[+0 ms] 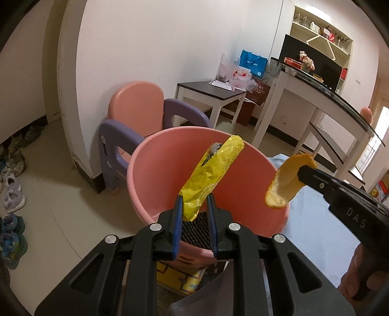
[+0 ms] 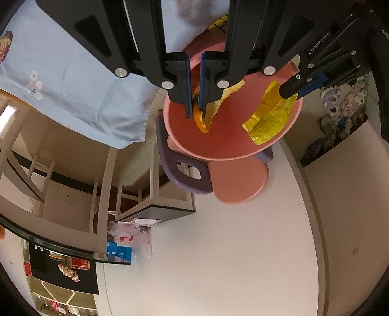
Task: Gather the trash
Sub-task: 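Carry the yellow bag and orange peel over the pink bucket and release both, then move both open tools back over the table toward the red wrapper and white bag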
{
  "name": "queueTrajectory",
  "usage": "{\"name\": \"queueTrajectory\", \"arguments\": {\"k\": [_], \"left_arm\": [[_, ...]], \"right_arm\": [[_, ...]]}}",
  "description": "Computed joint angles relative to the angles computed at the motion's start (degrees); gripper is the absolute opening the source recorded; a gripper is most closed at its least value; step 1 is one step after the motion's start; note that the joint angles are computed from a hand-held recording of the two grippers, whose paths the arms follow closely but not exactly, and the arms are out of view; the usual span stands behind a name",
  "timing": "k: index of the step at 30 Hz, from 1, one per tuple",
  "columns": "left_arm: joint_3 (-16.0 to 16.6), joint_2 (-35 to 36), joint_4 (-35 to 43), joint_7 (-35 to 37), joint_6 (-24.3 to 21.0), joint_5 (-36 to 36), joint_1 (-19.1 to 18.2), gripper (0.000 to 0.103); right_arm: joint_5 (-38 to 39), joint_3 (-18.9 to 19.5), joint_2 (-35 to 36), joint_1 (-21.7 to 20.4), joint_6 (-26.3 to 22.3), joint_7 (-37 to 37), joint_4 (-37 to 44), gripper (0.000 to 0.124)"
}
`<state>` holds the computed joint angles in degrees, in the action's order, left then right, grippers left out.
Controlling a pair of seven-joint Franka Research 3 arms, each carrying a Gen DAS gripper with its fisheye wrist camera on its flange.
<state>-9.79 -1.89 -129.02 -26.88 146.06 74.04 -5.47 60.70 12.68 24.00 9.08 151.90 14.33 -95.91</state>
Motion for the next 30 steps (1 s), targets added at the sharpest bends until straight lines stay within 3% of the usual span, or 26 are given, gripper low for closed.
{"name": "queueTrajectory", "arguments": {"k": [3, 5, 7, 11, 20, 30], "left_arm": [[0.24, 0.43, 0.3, -0.43, 0.47, 0.26, 0.16, 0.02], [0.32, 0.59, 0.27, -0.36, 0.65, -0.11, 0.18, 0.021], [0.3, 0.72, 0.31, 0.23, 0.75, -0.86, 0.09, 0.022], [0.53, 0.78, 0.09, 0.57, 1.57, -2.19, 0.15, 0.034], [-0.25, -0.93, -0.72, 0.15, 1.01, -2.01, -0.17, 0.035], [-1.69, -1.9, 0.44, 3.16, -1.72, -2.08, -1.31, 0.035]], "right_arm": [[-0.95, -0.13, 0.37, 0.3, 0.08, 0.35, 0.11, 0.012], [-1.26, -0.15, 0.41, 0.16, 0.0, 0.66, 0.04, 0.029], [-0.08, 0.29, 0.26, -0.36, 0.06, -0.18, -0.18, 0.036], [0.48, 0.21, -0.07, -0.5, -0.08, -0.55, -0.44, 0.038], [2.92, -0.46, -2.68, -1.26, -1.16, -1.97, -3.46, 0.042], [3.43, -3.73, -7.16, -2.16, -4.16, -2.2, -9.2, 0.043]]}}
